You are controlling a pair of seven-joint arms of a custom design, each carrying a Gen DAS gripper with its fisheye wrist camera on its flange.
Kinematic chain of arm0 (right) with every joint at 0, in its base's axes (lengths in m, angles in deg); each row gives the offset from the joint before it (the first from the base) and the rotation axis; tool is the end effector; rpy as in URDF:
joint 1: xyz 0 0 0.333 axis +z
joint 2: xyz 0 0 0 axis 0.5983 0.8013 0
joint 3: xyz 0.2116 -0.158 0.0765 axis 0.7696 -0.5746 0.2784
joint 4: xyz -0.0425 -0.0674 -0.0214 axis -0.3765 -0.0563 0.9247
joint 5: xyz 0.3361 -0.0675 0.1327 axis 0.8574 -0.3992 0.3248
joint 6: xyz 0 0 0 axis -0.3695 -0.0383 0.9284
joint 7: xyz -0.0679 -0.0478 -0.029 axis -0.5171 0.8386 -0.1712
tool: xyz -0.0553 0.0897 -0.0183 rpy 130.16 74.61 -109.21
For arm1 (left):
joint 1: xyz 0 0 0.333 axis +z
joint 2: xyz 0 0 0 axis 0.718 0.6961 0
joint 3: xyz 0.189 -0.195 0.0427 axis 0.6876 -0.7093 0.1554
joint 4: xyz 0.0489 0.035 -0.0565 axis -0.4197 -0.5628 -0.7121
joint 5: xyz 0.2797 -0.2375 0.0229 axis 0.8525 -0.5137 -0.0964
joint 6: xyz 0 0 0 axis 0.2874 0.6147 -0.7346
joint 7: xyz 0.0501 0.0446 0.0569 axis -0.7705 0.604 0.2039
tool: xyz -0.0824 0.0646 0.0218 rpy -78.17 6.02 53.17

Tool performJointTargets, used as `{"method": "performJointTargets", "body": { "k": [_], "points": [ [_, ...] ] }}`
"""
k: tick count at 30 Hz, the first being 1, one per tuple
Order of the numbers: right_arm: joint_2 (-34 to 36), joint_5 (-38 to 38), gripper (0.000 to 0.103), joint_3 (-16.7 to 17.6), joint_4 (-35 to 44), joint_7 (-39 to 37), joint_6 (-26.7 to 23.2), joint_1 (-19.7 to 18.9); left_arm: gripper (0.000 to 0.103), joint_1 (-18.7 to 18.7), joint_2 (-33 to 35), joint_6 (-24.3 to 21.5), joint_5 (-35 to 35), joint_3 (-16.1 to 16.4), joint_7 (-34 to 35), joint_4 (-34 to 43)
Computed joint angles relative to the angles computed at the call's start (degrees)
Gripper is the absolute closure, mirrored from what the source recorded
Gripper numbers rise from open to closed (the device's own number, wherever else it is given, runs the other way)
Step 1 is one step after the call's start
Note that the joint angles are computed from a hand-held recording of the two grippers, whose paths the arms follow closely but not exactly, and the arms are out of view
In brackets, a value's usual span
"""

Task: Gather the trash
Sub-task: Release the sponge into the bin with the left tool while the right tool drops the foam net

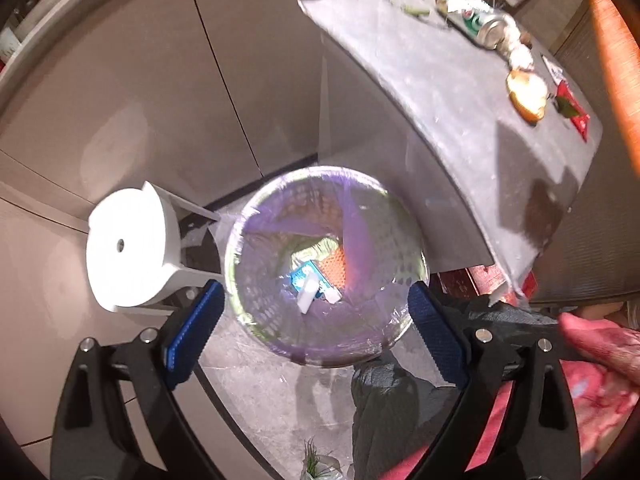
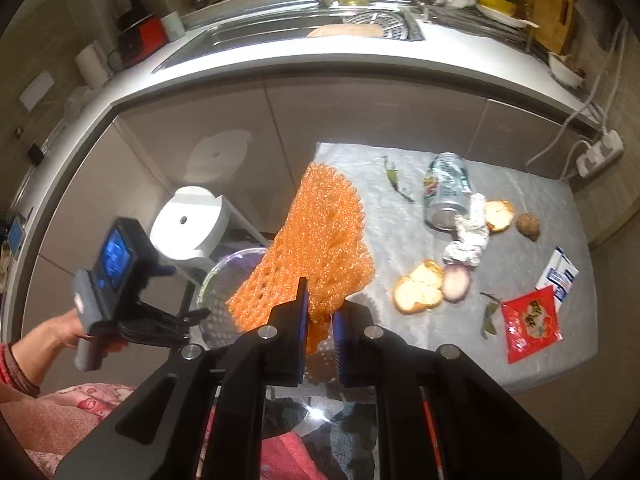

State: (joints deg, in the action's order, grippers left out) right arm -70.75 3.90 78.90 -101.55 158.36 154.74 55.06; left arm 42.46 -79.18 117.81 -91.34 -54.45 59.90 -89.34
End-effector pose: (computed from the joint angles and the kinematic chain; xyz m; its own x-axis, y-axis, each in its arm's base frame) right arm 0.5407 0.2294 0.6138 0.2406 -0.9616 -0.1320 -0.8763 -0.1567 -0.4556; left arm 0.5554 -0.1175 0.4683 -0.4514 -0.8923 -0.0031 -0.8581 0.4351 -0.2727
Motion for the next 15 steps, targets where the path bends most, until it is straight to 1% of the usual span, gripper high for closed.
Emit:
{"method": "performJointTargets", "body": {
  "k": [1,2,4,6,11,15],
  "points": [
    [1.6,1.6,0.092,0.3,0.6,-1.6,0.4,0.2,0.009,0.2,-2.6,0.2,0.3,0.2,-0.1,-0.8],
    [3.2,3.0,0.091,0.7,1.2,-3.2,0.8,0.4,0.008,0.3,-4.5,0.2,0.6,0.5,-0.1,-1.0],
    [7.0,4.9,0.091,1.3,2.9,-6.3,1.4,1.3,0.008,0.4,-7.5,-0.6,1.6,1.0,-0.5,-1.2],
    [11.2,6.4,0.091,1.9,5.4,-9.0,1.5,2.2,0.008,0.4,-9.3,-1.8,3.5,1.3,-2.3,-0.8],
    [22.1,8.5,0.091,2.6,13.8,-12.6,-1.0,5.0,0.008,0.4,-12.4,-3.7,6.8,1.7,-7.4,-1.6],
    [30.8,7.5,0.090,2.4,22.2,-13.5,-4.8,8.0,0.008,0.4,-13.4,-4.6,7.9,1.9,-11.1,-1.9]
  ]
}}
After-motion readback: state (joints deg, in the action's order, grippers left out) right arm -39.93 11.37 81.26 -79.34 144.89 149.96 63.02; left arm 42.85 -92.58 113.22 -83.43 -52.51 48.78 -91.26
